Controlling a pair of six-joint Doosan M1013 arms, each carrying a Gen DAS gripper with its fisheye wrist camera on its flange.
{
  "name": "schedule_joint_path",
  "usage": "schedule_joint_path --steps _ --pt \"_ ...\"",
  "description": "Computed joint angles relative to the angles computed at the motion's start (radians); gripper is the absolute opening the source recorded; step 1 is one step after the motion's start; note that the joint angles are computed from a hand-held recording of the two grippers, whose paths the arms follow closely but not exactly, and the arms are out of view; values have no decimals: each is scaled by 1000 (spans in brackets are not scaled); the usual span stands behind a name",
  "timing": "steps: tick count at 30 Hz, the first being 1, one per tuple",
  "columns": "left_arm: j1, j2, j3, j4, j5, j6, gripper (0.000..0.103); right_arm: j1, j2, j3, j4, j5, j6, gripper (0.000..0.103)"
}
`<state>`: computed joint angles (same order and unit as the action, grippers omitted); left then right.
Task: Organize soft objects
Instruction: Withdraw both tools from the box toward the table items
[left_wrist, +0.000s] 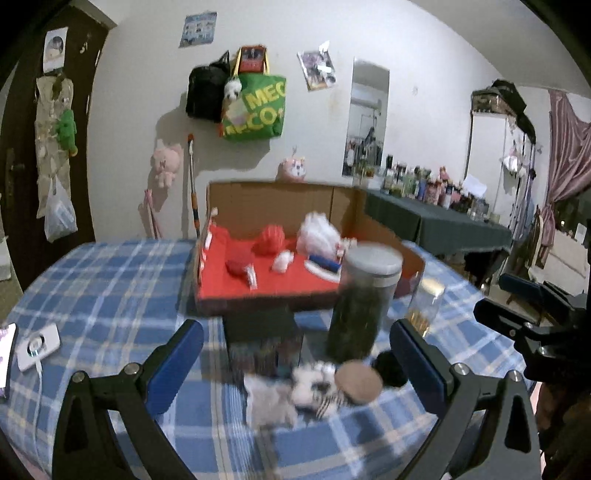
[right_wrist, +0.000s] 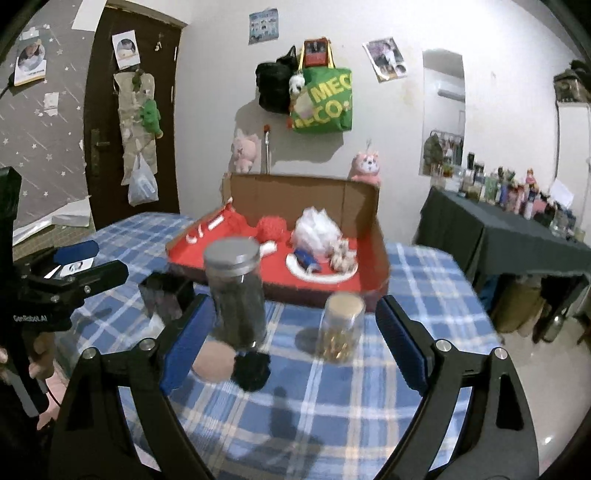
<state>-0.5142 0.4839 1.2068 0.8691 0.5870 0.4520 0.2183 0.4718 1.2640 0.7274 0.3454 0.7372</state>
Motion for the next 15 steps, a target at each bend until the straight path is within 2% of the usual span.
schedule_joint_path --steps 4,10,15 --pt "2 12 17 -57 23 28 103 2 15 18 1 20 12 89" --pt "15 30 17 -160 82 113 103 7 59 -13 -102 95 132 89" --pt "35 43 2 -274 123 199 103 14 84 -41 -174 127 187 89"
